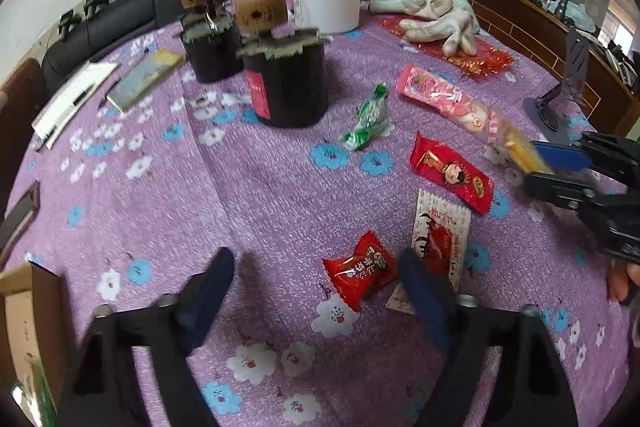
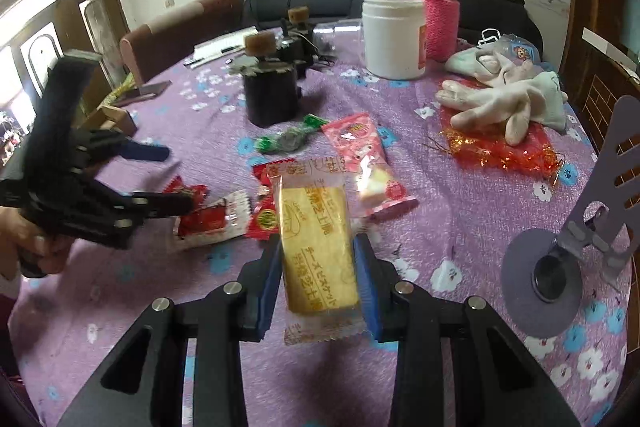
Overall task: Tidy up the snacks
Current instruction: 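Grasp the yellow cake bar with the right tool while the left tool grasps the red candy, then carry both snacks over the box and open both tools to drop them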
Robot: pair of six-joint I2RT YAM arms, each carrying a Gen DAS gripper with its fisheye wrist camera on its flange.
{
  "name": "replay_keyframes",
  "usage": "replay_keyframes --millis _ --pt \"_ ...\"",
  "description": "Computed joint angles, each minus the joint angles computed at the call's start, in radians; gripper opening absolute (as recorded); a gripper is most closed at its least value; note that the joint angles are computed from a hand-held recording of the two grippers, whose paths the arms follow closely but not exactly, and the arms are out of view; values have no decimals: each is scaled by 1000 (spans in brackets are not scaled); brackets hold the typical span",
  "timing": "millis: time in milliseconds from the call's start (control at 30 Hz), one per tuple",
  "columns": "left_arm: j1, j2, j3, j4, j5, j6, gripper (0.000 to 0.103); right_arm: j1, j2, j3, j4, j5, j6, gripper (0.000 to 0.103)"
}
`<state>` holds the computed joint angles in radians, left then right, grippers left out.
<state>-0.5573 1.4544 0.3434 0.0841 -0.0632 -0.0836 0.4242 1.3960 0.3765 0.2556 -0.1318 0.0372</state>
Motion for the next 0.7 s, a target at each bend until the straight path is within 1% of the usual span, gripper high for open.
replay_keyframes --millis 67,100,133,200,233,267,333,400,533,600,700 --pt "-11 12 -5 25 -17 -9 67 17 -33 -12 -9 7 13 34" --pt "-15 17 -3 30 -21 -15 65 24 -49 -16 -15 7 19 34" --pt "-20 21 -2 33 -24 -19 60 31 -61 -20 -18 10 23 34" --pt "-22 16 -5 40 -24 -29 45 48 -93 -31 -26 22 40 34" --pt "-22 10 -7 37 -27 -35 30 54 -104 -35 -29 25 47 34" --pt "-13 3 -9 32 -18 -39 26 60 -121 -42 -31 29 58 34" --pt "20 -18 -25 32 25 -46 25 72 -154 -56 -37 35 80 34" --pt "38 -52 -47 26 30 -53 24 83 -190 -68 -48 36 100 34" --pt "58 -196 -113 -29 38 -71 23 133 -254 -83 -76 67 141 34" --pt "67 -321 -147 -100 32 -88 23 172 -279 -85 -93 93 162 34" --pt "59 -497 -178 -224 -18 -117 23 244 -304 -78 -118 142 191 34"
